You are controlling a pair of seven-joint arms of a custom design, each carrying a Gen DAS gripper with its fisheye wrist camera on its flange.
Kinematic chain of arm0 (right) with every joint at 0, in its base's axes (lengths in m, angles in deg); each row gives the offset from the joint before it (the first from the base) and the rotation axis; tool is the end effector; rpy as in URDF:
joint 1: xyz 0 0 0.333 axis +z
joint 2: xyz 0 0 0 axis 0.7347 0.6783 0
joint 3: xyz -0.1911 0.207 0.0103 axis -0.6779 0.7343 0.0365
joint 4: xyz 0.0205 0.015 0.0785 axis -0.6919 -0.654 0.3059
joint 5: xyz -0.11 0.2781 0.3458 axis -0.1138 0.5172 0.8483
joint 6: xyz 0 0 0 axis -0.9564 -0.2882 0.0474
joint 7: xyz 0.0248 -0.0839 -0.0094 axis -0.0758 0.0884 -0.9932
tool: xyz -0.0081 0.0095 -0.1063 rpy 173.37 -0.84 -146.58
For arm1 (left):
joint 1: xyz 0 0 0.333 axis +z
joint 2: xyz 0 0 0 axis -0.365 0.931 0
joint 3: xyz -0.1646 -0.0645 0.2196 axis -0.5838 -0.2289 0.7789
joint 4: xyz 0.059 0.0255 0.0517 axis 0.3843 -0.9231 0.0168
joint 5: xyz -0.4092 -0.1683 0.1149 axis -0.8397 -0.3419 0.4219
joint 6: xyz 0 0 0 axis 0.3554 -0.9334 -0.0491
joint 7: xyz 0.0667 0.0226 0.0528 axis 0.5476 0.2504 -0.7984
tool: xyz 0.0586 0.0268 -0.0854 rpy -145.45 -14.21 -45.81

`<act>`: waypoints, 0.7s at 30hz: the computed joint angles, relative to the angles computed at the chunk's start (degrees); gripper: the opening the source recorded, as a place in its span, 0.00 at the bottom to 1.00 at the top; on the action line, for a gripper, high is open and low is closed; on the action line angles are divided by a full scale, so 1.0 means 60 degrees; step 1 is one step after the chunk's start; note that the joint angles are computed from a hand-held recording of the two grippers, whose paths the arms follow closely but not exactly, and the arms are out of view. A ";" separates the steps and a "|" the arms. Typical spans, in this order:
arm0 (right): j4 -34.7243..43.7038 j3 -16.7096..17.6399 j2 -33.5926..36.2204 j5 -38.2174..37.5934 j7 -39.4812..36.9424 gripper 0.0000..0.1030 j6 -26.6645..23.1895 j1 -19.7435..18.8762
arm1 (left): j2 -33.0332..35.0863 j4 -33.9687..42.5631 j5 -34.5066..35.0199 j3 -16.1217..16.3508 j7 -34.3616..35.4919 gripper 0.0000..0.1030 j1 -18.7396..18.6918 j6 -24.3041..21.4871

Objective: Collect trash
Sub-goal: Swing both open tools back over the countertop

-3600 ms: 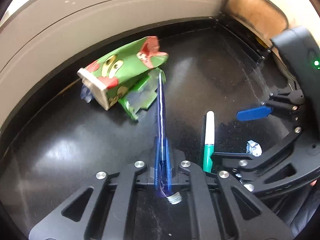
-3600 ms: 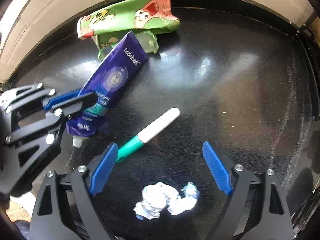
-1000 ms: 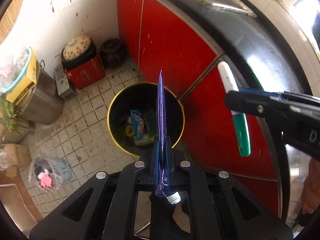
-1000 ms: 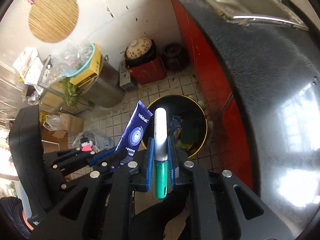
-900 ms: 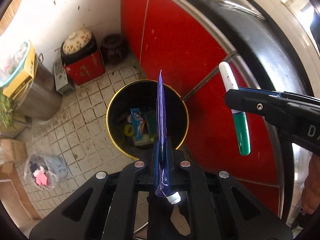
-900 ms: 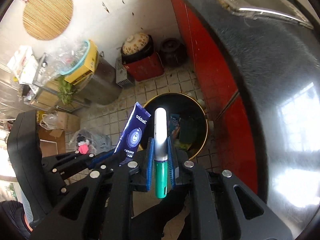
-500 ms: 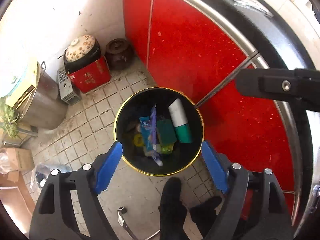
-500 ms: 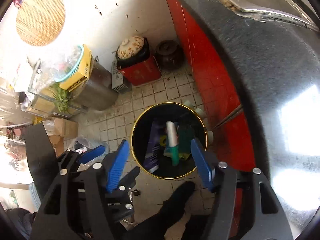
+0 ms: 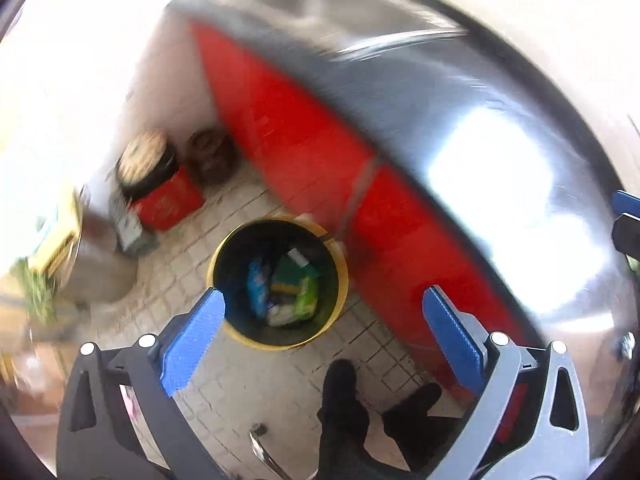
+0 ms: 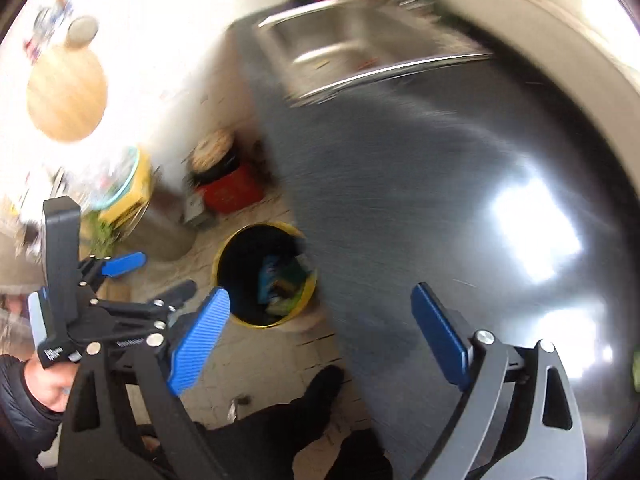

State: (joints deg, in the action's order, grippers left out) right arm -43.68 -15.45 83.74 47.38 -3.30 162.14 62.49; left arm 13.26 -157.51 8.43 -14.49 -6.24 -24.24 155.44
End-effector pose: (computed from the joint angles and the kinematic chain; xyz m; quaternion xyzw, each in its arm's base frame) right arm 0.6093 0.2059 0.5601 -0.8434 0.4776 -0.0526 0.2404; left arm 0.5102 -0.1476 0.5077 -0.7899 0.5801 -0.1425 0.1385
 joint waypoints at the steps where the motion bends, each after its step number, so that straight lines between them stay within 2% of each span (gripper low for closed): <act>1: -0.0249 -0.0125 -0.0346 -0.0050 0.0203 0.87 0.0104 -0.0140 | 0.0353 0.0471 -0.0059 -0.0056 0.0245 0.94 -0.0135 0.0033; 8: -0.1932 -0.0948 -0.2655 -0.1811 0.2827 0.87 0.0701 -0.1527 | 0.3525 0.4380 -0.0452 -0.0444 0.2679 0.94 -0.1456 0.0173; 13: -0.3265 -0.1366 -0.4212 -0.2802 0.4348 0.87 0.0956 -0.2479 | 0.5706 0.7352 -0.0471 -0.0745 0.4525 0.94 -0.2566 -0.0301; 16: -0.3935 -0.1485 -0.5089 -0.3398 0.5109 0.87 0.0775 -0.3031 | 0.6725 0.8859 -0.0751 -0.0798 0.5226 0.94 -0.3146 -0.0793; 21: -0.4610 -0.1792 -0.5919 -0.3857 0.5699 0.87 0.0498 -0.3543 | 0.7917 1.0605 -0.0519 -0.0681 0.6066 0.94 -0.4077 -0.1403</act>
